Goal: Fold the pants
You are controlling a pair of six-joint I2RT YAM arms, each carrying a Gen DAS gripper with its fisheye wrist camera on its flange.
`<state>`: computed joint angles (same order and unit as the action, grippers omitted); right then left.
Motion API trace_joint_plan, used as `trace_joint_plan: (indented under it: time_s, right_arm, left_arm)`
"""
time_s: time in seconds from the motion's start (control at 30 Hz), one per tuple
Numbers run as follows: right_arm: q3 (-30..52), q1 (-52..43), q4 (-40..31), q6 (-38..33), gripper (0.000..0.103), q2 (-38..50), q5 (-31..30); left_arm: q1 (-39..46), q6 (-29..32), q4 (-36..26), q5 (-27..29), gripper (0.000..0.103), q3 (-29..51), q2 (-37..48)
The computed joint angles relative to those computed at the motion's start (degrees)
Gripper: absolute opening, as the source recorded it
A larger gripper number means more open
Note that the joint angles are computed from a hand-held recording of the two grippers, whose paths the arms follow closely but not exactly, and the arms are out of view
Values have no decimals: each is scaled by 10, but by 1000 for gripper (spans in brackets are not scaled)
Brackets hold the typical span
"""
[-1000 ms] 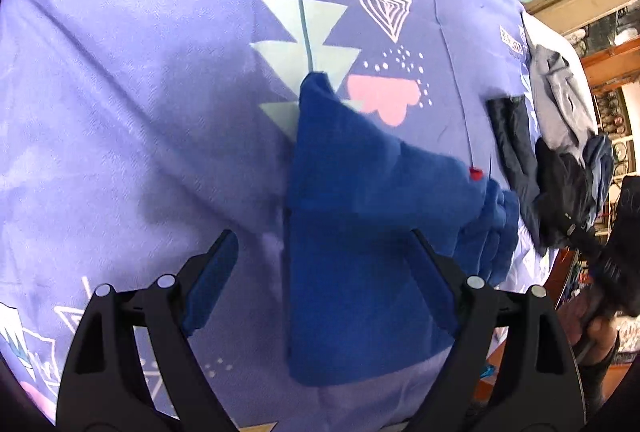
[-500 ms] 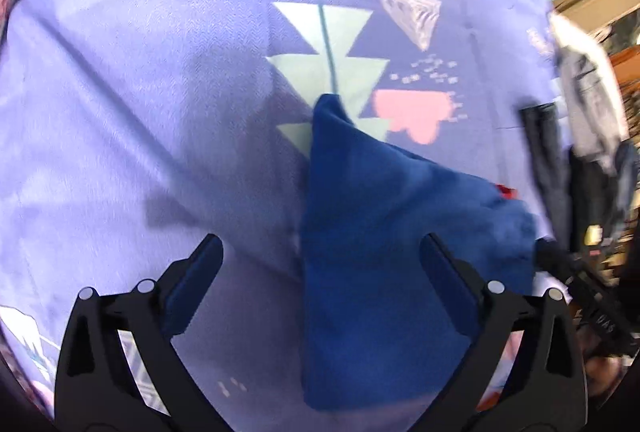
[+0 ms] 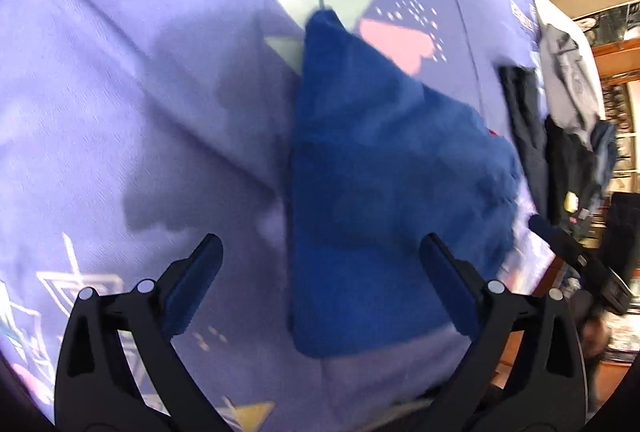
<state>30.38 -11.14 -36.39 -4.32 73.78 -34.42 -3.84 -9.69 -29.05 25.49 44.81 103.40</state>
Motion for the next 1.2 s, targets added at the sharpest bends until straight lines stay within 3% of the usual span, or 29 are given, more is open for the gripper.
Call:
trace_joint_plan:
  time_s: [0.13,0.33,0.37,0.4,0.5,0.57,0.6,0.63,0.7,0.83,1.0,1.13,1.2]
  right_arm:
    - [-11,-32,37,0,83,74,-25]
    - [-40,23,156,61,83,158,-37]
    - [-43,36,178,71,86,170,-37]
    - [-53,48,204,85,96,161,-42]
    - [-59,138,264,135,94,139,41]
    - [-42,193,259,163,88,140,98]
    - [-34,194,252,166,81,146,95]
    - [-25,189,240,167,66,149,86]
    - [-10,159,202,146,51,147,46]
    - [16,151,153,119,43,124,23]
    - [110,191,133,120,40,97,19]
    - [264,227,141,104,40,180,28]
    - [385,252,137,95,40,257,46]
  left_arm:
    - [-17,-10,10,39,100,-8,32]
    - [-43,-46,39,68,98,7,89]
    - [-47,-43,41,76,98,12,96]
    - [-55,-47,37,71,97,20,100]
    - [-74,-53,36,76,95,34,108]
    - [-97,-58,30,50,85,44,103]
    - [-112,-57,30,41,65,51,97]
    - [-117,-54,26,35,54,51,90]
    - [-110,-44,23,39,38,46,71]
    - [-102,-22,-10,29,33,58,17]
    - [-51,12,-50,-13,32,120,-52]
    - [0,44,-79,-38,33,231,-33]
    - [22,68,-96,-58,33,321,16]
